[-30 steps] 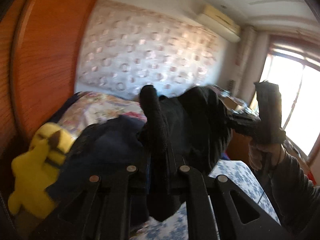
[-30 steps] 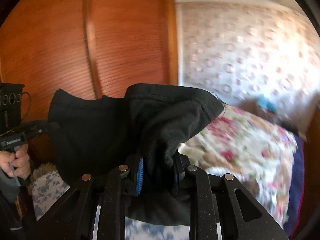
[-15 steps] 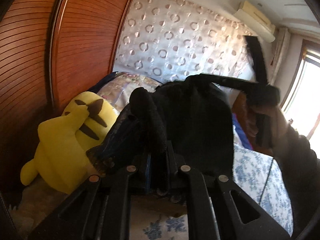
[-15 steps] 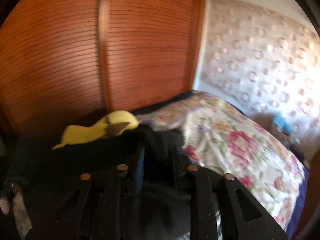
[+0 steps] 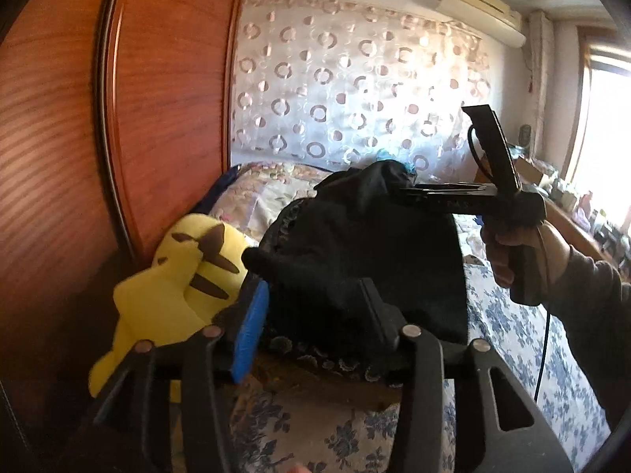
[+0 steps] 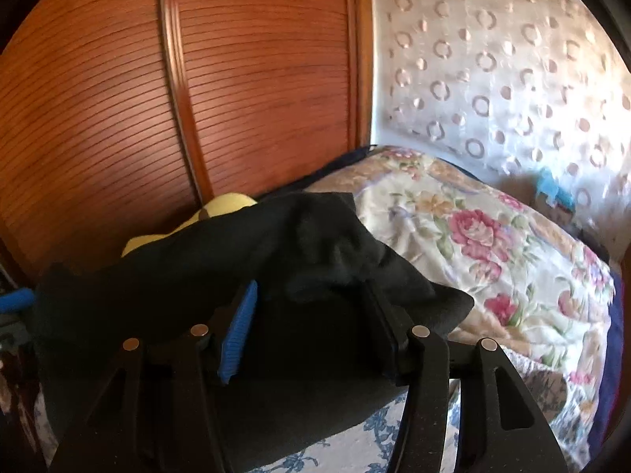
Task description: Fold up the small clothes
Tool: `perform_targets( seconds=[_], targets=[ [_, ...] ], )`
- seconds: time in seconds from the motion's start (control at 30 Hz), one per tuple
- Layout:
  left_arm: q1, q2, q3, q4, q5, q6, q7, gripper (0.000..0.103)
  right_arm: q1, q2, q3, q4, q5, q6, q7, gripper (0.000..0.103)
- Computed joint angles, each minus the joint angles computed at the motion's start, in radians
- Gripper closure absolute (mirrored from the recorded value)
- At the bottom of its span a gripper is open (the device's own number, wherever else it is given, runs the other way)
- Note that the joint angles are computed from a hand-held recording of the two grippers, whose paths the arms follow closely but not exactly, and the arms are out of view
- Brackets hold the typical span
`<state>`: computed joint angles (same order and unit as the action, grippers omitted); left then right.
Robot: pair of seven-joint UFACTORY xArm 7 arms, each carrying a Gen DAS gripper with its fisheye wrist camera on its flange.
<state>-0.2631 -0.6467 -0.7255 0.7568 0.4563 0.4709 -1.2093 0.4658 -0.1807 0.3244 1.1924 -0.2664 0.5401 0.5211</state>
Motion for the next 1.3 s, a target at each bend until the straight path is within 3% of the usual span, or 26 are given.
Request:
perform_targets(
  seconds=[0.23,0.57,0.7,0.93,1.3],
  targets=[
    [-0.024,-0.032,-0.012,0.043,0.005,0.056,0.044,0.049,-0.022,-0.175,0.067,-0.069,-0.071,0.063,0.131,0.047],
    [-0.015,-0.022,-0.108,0.117,-0.013,0.069,0.049,0.049,-0.046,-0.564,0.210,-0.218,0.008,0.250,0.276,0.042],
    [-0.009,0.011,-0.156,0.146,-0.018,0.052,0.045,0.049,-0.054,-0.707,0.274,-0.244,0.053,0.372,0.319,0.029],
    [0.041,0.060,-0.269,0.225,-0.002,0.091,0.012,0.049,-0.073,-0.905,0.333,-0.244,0.133,0.587,0.345,0.016],
    [0.157,0.063,-0.393,0.356,-0.029,0.142,0.043,0.049,-0.210,-1.148,0.340,-0.136,0.214,0.885,0.302,0.015]
  ],
)
